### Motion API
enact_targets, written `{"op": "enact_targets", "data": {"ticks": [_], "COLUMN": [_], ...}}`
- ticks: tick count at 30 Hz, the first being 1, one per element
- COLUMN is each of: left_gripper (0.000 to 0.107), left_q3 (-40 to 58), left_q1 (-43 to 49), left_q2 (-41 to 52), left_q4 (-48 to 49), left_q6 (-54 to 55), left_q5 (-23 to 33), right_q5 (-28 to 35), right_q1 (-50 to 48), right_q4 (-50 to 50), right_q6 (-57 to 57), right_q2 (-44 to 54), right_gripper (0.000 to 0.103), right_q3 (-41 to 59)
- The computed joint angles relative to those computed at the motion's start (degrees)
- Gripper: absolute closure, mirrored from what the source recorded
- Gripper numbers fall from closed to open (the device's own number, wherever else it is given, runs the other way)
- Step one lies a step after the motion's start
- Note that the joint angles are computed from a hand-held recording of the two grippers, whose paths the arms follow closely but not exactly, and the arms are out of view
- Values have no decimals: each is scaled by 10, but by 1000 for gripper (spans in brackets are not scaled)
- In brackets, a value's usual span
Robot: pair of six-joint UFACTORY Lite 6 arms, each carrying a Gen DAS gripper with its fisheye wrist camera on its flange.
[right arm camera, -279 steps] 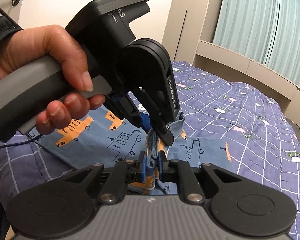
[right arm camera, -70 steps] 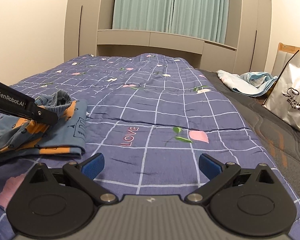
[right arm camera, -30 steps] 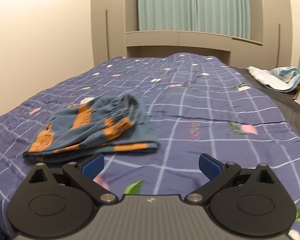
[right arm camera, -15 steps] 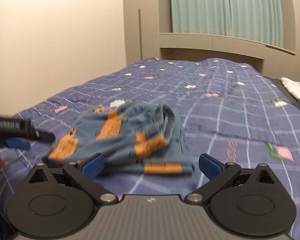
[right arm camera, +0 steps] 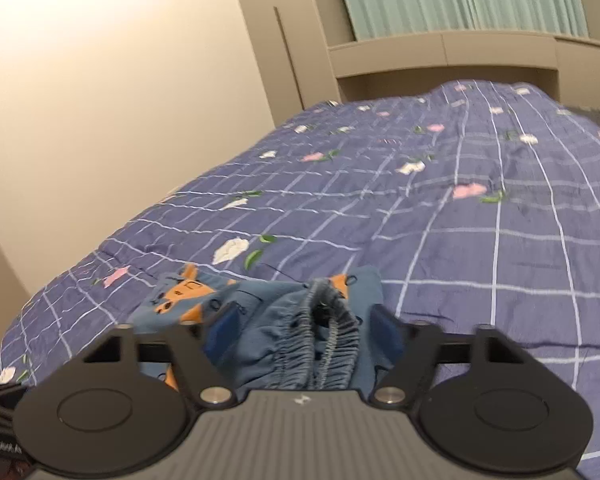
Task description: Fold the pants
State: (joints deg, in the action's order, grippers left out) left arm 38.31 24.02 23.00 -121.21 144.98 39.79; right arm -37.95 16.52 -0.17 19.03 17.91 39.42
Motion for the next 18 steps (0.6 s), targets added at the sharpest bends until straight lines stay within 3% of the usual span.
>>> {"op": "enact_targets", "data": {"ticks": [1,2,4,9,13,15,16,17,18], "left_gripper": [5,5,5,5,5,5,5,5,5], "left_q3": [0,2,9,16,10,9,9,8,7], "left_q1": [0,1,6,8,4,5,5,6,7], "left_q2": [0,0,2,6,6,0,-3,-6,-9], "left_q4": [3,11,45,73,53,58,62,65,66], "left_q6": [-1,-8,-36,-57,-33,-44,-52,-58,-62], "left_q5": [-1,0,3,10,8,4,3,4,5], "right_q5": [-4,-4,-9,0,-1,-17,-21,-34,-44], "right_q1": [-4,-2,-6,-8,5,28,40,57,70], "right_q4": [-7,8,16,38,82,131,161,194,215], "right_q6": [11,5,0,-18,-52,-90,-113,-140,-160], "right_q2": [4,5,-1,-35,-12,-21,-27,-40,-49], "right_gripper": [62,73,83,85,74,58,42,33,32], "right_q3": [0,-1,-12,-39,-32,-47,-53,-67,-78]}}
